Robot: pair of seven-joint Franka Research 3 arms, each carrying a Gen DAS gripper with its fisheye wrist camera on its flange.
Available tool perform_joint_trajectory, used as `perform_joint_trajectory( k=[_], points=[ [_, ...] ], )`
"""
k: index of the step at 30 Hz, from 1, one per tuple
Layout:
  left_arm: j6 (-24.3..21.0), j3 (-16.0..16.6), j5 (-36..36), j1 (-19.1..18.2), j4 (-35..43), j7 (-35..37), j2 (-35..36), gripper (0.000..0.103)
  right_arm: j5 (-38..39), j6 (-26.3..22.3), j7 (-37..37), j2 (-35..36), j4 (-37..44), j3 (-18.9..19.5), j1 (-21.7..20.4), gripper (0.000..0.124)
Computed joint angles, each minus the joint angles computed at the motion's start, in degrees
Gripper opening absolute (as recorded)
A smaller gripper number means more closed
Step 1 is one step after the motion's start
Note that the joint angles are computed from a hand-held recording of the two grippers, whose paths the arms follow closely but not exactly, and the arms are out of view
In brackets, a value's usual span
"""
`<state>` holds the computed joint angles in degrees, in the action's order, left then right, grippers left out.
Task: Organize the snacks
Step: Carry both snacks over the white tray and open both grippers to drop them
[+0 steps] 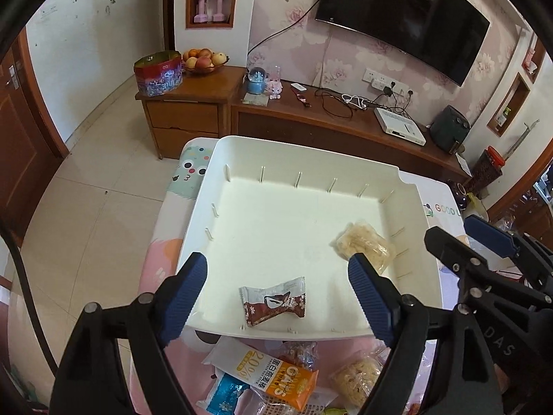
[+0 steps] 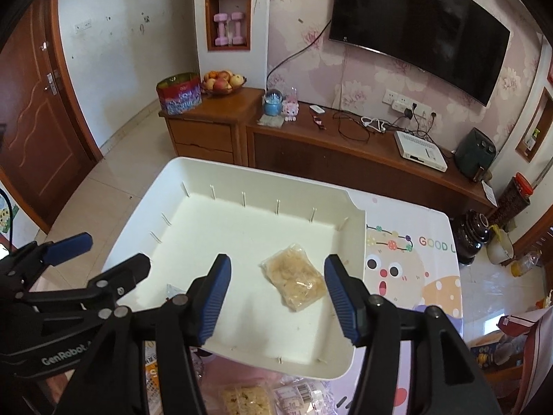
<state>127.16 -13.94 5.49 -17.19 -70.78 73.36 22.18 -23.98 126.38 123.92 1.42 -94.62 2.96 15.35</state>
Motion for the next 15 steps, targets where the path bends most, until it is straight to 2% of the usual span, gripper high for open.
perform_joint_trajectory(
  k=[6, 11, 15],
  points=[
    [0.2, 0.1, 0.5, 0.0, -1.2, 0.3, -1.0, 0.083, 0.5, 1.7, 1.2, -1.3, -1.5, 0.1, -0.3, 0.057],
    [0.3, 0.0, 0.3, 0.2, -1.8, 0.4, -1.4, 0.083, -0.7, -2.6, 1.6, -0.8, -0.1, 0.7, 0.2, 0.057],
    [2.2, -0.1, 0.0, 0.8, -5.6, 1.0, -4.2, 0.083, 2.3, -2.0, 2.0, -2.3, -1.5, 0.7, 0.1, 0.057]
  ],
)
